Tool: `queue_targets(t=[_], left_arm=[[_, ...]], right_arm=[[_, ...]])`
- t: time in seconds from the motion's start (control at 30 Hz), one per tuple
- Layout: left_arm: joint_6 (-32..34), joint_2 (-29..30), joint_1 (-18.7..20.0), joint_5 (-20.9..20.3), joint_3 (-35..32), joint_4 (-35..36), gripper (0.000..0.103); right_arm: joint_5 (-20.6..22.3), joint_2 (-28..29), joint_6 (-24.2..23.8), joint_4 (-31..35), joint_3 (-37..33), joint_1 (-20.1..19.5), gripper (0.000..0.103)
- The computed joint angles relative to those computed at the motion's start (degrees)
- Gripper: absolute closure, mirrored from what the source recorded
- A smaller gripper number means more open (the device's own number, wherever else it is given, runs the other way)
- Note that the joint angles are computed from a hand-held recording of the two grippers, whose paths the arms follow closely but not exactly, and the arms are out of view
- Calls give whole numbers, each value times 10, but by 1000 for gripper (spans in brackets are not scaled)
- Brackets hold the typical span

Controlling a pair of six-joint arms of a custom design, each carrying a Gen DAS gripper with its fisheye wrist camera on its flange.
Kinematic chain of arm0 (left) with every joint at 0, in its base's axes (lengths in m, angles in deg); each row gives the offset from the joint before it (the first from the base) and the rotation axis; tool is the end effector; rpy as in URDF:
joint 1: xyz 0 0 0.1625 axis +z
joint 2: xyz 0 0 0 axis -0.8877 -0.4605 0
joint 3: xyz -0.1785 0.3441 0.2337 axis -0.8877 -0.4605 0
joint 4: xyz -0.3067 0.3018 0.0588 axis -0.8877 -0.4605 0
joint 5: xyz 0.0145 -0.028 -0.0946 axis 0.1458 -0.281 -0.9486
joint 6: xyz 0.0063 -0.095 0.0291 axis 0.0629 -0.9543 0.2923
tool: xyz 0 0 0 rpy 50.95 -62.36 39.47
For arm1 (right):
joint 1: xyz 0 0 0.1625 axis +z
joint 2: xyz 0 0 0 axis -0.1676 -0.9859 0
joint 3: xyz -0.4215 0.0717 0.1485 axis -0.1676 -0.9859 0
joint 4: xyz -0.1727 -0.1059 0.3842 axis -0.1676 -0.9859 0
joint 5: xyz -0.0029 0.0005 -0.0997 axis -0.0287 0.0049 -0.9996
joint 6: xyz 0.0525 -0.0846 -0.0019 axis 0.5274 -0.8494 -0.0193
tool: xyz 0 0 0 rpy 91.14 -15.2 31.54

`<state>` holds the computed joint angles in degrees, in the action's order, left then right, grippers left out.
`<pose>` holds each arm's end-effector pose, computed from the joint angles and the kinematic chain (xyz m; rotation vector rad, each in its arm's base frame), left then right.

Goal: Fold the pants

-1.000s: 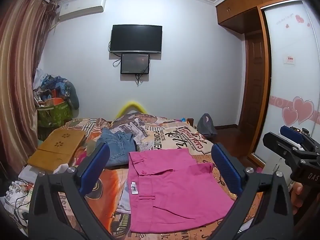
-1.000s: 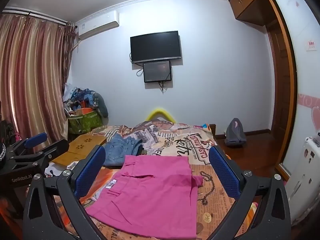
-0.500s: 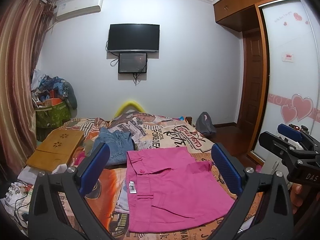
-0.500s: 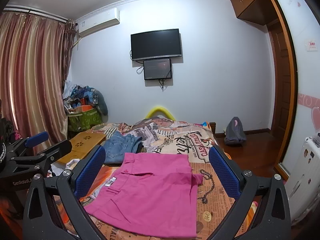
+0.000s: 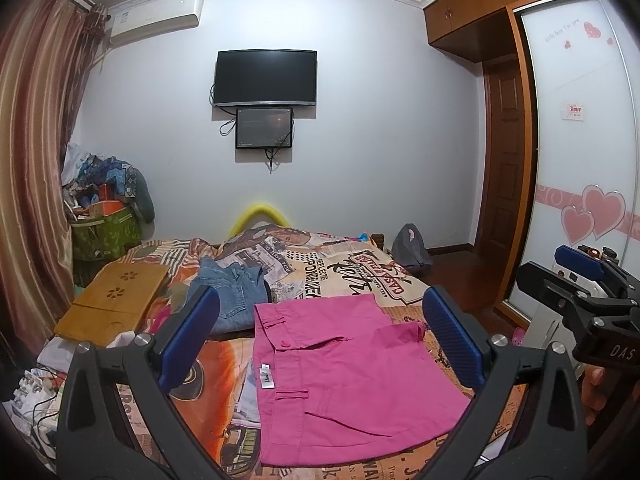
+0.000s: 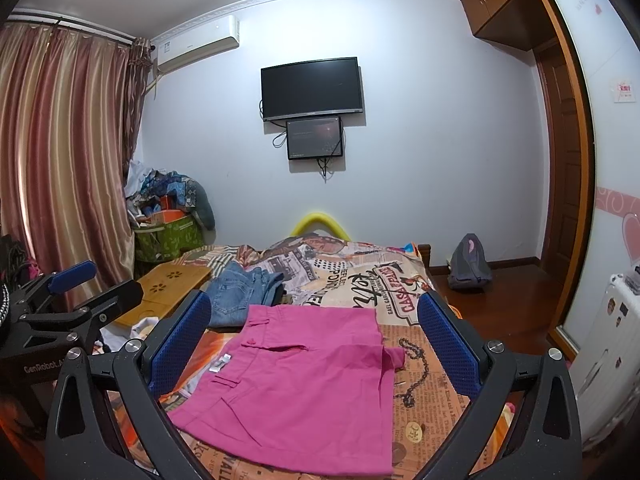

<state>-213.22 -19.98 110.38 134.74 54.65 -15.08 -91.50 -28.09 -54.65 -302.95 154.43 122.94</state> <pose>-0.3197 -0.6082 0.1951 1.2620 2.2593 -1.3111 0.2982 -0.5272 0.2418 0.3167 -1.8290 1.5797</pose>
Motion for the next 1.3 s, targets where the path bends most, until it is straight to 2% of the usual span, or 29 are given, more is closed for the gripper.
queue_targets(t=[1.3], left_arm=[[0,10,7,14,-17,22,0]], right_arm=[[-7,-6,8,28,-5,3,0]])
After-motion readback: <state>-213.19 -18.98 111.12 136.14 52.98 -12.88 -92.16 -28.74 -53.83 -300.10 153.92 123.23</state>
